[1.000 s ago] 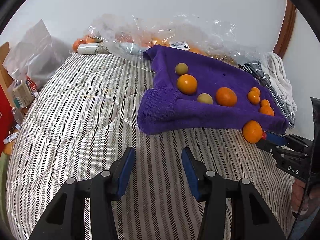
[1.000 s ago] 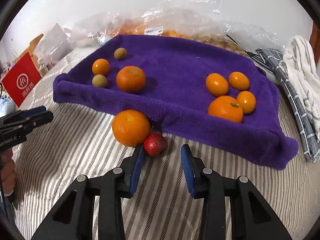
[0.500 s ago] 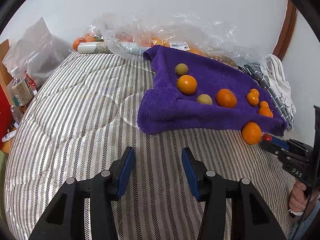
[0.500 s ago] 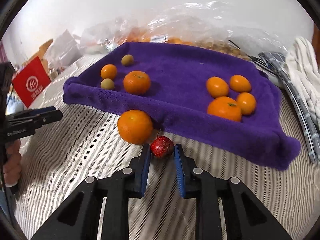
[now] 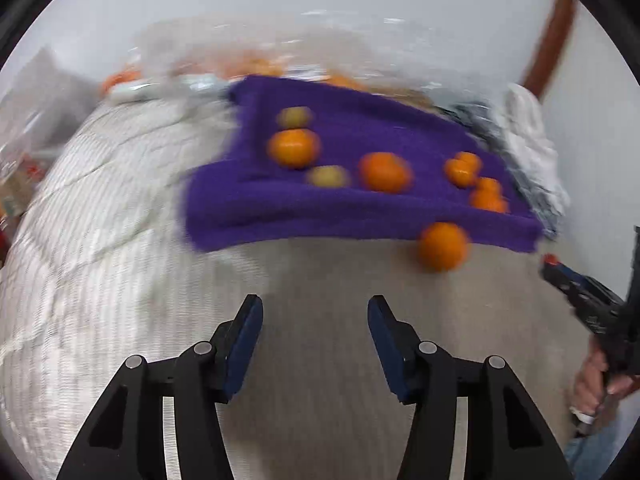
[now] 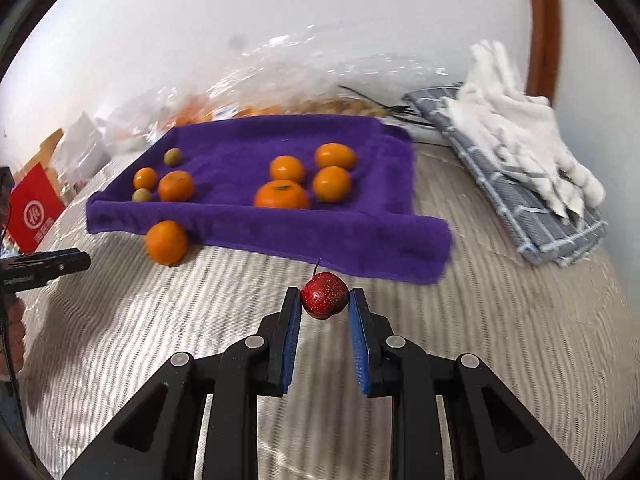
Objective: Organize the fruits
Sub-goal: 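Carry the strawberry and orange onto the purple towel and lower them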
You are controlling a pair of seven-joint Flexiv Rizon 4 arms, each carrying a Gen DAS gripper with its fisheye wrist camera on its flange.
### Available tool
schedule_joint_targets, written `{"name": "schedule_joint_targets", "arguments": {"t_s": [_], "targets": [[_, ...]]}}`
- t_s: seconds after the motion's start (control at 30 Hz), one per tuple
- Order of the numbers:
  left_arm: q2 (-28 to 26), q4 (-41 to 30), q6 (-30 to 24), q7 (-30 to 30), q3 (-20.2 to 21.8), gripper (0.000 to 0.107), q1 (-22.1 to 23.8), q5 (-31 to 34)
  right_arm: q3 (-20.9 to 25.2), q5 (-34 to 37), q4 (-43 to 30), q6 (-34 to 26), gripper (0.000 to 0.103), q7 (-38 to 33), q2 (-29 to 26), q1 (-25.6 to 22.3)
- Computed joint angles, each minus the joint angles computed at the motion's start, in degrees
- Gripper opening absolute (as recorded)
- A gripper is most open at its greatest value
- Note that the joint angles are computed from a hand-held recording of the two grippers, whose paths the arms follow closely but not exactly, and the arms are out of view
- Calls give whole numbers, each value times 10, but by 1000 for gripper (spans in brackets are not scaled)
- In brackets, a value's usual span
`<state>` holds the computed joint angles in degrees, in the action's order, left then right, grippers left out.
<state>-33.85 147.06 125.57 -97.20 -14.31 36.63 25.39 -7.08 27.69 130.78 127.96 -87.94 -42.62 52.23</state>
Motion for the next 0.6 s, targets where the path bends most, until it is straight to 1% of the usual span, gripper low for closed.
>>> {"name": "schedule_joint_targets", "arguments": {"t_s": [0.07,0.1,0.17,0.23,0.3,0.37,0.47,0.5,0.53,0.57,0.6], "targets": [[11,-8,-5,10,13,51,-60,-28,-1,3,4,6,24,0,0,-3],[15,-15,-10,15,24,51,-98,-49,-3,5,5,4,24,-1,1,-4],[16,-27,-17,21,38,51,-151,-81,-14,16,8,0,24,-4,3,4],[15,-43,-27,28,53,53,-200,-115,-10,16,15,8,24,-5,5,-2],[4,-51,-11,29,78,53,-255,-156,-10,19,23,14,24,-9,7,-3],[1,-65,-28,33,91,53,-288,-191,-3,20,29,21,24,-10,11,-7],[-10,-78,-30,40,112,53,-323,-229,9,17,37,31,24,-13,16,-16],[-14,-79,-31,57,121,52,-348,-268,9,19,37,33,24,-15,16,-14],[-16,-79,-28,60,126,49,-356,-280,12,20,37,35,24,-15,18,-16],[-18,-81,-26,48,125,41,-349,-261,16,18,37,35,24,-14,20,-21],[-19,-82,-25,36,113,38,-327,-232,22,14,37,34,24,-11,24,-27]]}}
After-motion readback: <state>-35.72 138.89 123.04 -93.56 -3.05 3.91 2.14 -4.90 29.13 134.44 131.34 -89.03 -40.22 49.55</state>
